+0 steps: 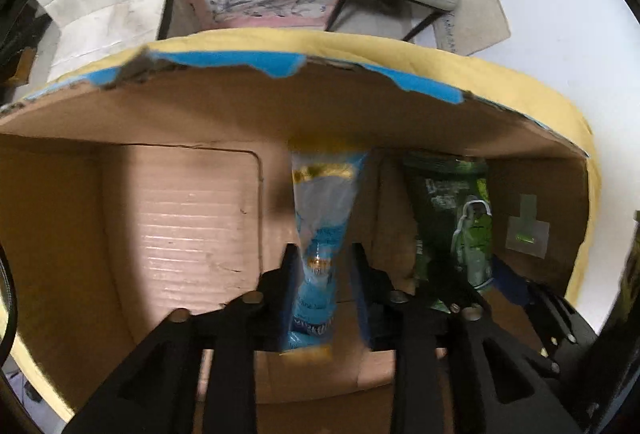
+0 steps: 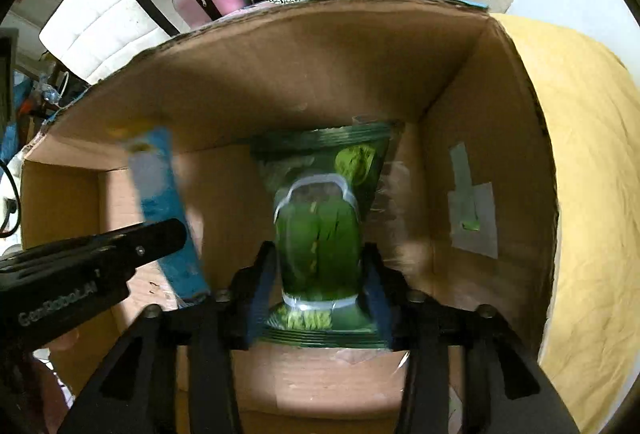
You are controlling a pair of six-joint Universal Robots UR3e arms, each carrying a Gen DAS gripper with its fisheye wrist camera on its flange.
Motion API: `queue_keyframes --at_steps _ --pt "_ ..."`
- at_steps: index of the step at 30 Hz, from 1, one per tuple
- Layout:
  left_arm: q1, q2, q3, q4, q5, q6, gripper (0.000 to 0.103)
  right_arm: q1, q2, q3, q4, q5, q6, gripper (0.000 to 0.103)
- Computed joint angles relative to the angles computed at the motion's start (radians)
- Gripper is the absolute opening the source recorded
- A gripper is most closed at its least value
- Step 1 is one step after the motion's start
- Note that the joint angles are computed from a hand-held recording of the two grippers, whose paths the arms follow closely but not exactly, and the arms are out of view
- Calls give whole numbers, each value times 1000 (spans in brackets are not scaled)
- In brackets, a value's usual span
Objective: Organize soft objects
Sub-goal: 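Lower both packets into the box and open both tools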
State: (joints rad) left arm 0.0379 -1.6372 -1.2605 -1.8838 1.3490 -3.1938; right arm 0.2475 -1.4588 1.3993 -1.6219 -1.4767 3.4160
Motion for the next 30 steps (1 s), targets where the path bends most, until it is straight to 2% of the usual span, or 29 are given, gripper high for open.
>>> queue_keyframes --at_steps 4,6,7,8,10,12,13,14,15,20,26,30 --pt "3 21 0 5 21 -8 37 12 -11 -42 42 6 1 65" --pt "5 42 9 -6 37 -5 43 24 -15 -73 72 1 4 68" --pt "6 56 11 -11 49 -5 45 34 -3 -98 82 -2 10 74" --pt "9 81 10 -21 59 -6 50 42 -5 -108 86 -5 13 83" --pt "19 116 5 -36 66 -2 59 60 -41 -119 119 -21 18 93" --pt "33 167 -15 -51 75 1 74 77 -66 -133 140 -30 28 95" --pt "37 195 -21 -62 83 5 77 81 -90 -132 155 -30 33 99" --pt "30 226 -26 -64 113 -3 85 88 -109 -131 164 -35 41 103" --pt "28 251 -45 -51 131 -1 89 100 -129 -131 177 -46 50 103" --pt "23 393 -71 -71 174 8 94 163 -207 -165 268 -100 99 103" --pt "18 518 -3 -202 182 22 97 268 -263 -249 394 -178 187 103" --pt "15 560 88 -304 182 15 97 362 -259 -373 514 -212 280 103"
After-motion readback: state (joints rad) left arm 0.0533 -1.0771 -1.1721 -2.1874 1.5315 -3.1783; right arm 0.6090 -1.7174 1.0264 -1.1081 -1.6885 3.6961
